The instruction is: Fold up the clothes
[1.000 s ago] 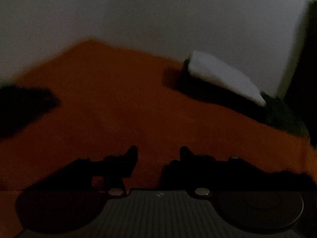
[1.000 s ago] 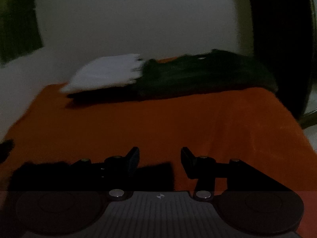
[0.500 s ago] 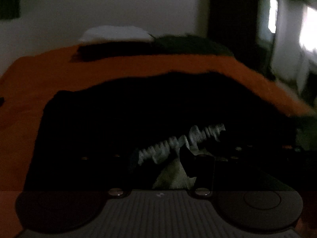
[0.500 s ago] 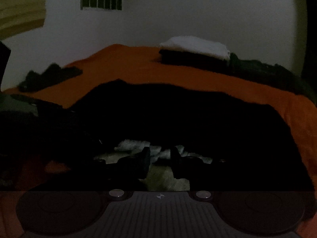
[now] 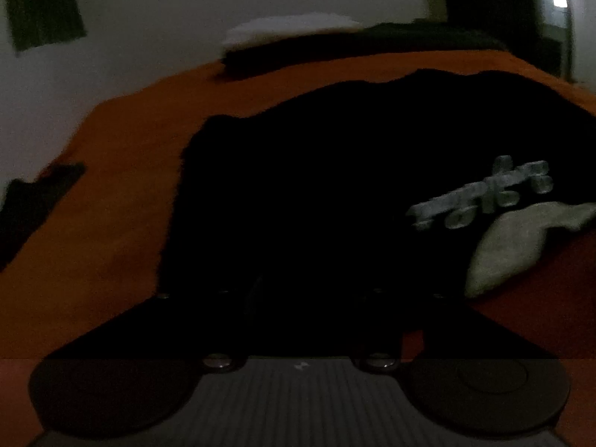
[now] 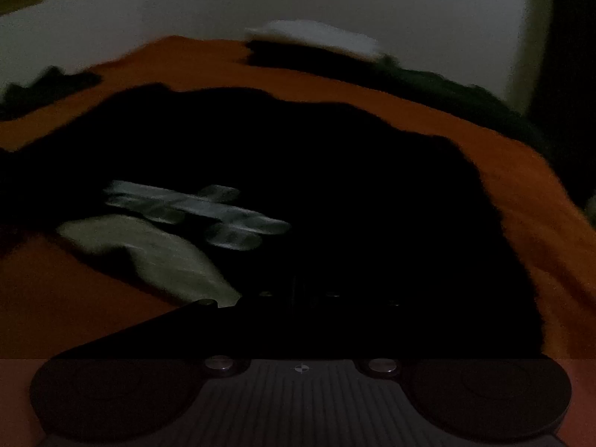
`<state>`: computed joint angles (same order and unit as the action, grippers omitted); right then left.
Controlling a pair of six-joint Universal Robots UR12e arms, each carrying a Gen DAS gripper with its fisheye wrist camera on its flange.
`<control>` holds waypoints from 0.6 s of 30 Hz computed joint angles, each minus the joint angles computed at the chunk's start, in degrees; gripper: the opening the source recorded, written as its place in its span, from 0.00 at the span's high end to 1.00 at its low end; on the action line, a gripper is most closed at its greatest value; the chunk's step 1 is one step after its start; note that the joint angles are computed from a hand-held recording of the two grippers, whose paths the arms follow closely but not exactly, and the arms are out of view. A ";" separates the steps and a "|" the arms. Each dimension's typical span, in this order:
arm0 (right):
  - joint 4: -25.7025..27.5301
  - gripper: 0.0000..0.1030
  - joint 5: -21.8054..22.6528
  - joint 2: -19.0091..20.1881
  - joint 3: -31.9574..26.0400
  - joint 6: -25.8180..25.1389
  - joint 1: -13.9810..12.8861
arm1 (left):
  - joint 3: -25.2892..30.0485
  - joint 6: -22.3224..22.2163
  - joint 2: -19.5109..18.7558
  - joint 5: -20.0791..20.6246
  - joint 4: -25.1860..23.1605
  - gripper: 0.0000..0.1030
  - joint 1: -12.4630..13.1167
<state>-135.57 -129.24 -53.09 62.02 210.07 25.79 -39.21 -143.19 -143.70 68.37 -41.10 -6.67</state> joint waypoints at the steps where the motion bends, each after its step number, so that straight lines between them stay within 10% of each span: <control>1: -0.34 1.00 -1.19 -0.93 1.58 0.03 -0.13 | 0.36 -0.08 -0.01 -0.24 -0.62 0.55 0.39; 12: 10.01 1.00 -15.22 -4.94 6.41 16.39 1.28 | -4.96 -6.56 3.48 6.34 2.37 0.50 1.27; 14: 5.01 0.94 -16.32 -4.41 5.96 16.10 2.03 | -5.98 -7.82 4.32 3.83 4.10 0.52 1.28; 18: -9.55 0.93 -1.95 -2.19 3.53 7.23 1.71 | -6.64 -7.81 5.57 -7.71 0.60 0.52 1.09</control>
<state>-145.12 -131.19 -55.28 65.54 217.30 27.50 -45.85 -151.00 -138.13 60.66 -40.49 -5.58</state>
